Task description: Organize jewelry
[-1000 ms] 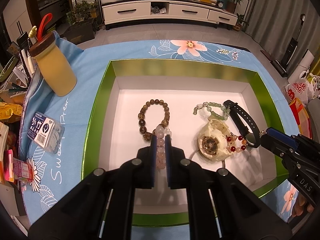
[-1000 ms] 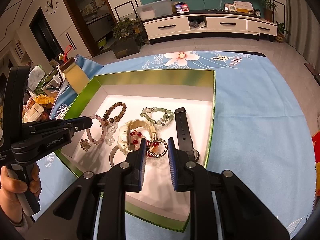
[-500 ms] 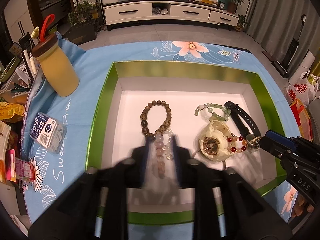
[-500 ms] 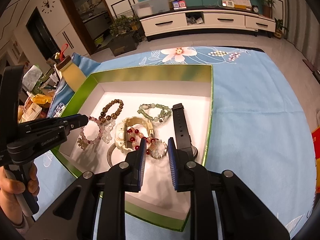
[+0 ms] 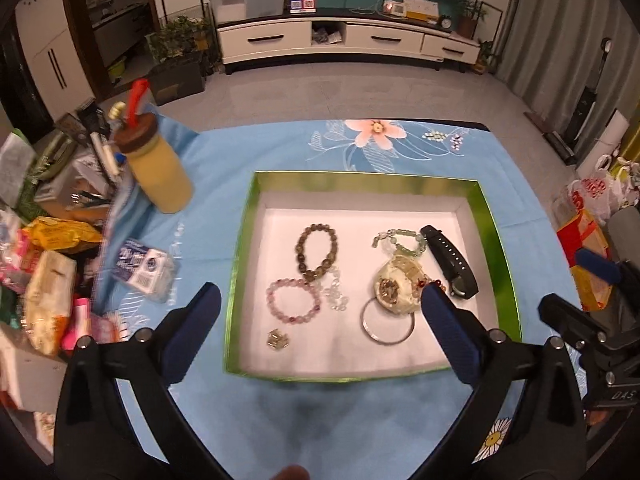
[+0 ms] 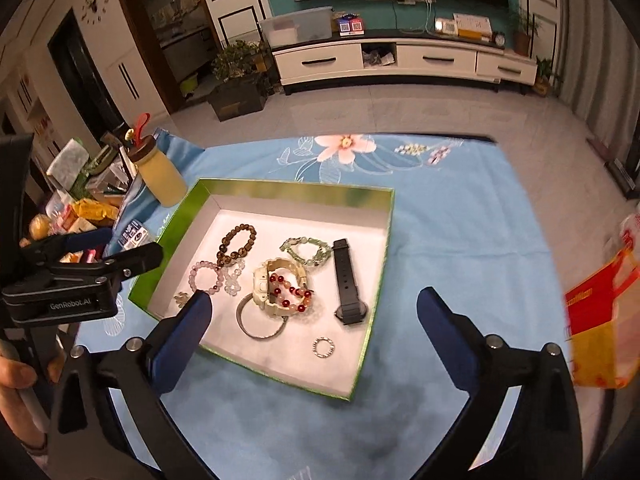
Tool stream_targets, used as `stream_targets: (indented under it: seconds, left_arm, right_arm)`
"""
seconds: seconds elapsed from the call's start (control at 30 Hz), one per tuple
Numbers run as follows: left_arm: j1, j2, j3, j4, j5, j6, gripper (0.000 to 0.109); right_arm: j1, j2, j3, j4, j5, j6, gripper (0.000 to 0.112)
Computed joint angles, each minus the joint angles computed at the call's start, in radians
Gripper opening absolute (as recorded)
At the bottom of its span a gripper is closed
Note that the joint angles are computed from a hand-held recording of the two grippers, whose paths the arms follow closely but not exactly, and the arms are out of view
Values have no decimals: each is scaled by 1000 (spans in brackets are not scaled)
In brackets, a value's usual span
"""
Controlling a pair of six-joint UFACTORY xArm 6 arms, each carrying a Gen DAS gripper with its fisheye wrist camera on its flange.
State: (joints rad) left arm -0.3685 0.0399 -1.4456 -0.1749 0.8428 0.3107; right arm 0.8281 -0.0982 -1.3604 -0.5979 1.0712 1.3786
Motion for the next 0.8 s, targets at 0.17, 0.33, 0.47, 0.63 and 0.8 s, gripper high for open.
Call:
stream_targets:
  seconds: [0.17,0.33,0.47,0.63,0.8]
  left_arm:
    - [-1,-47,-23,11,48,-4,101]
    - [3,-92,-27,2,56,1,101]
    - [2,-106,-25,27,51,-22,101]
    - [8,-98,-45,30,69,-35,101]
    - [8,-91,-46,42,69,-46,101]
  right_arm:
    - [23,36,-108,41,105,-60,102]
    - [47,73,-193,18,171,-79,102]
    - [45,79,-206,25,156,-72,102]
    - [41,102,-230,39,160,-86,102]
    - [41,114,-242,43,164,-91,102]
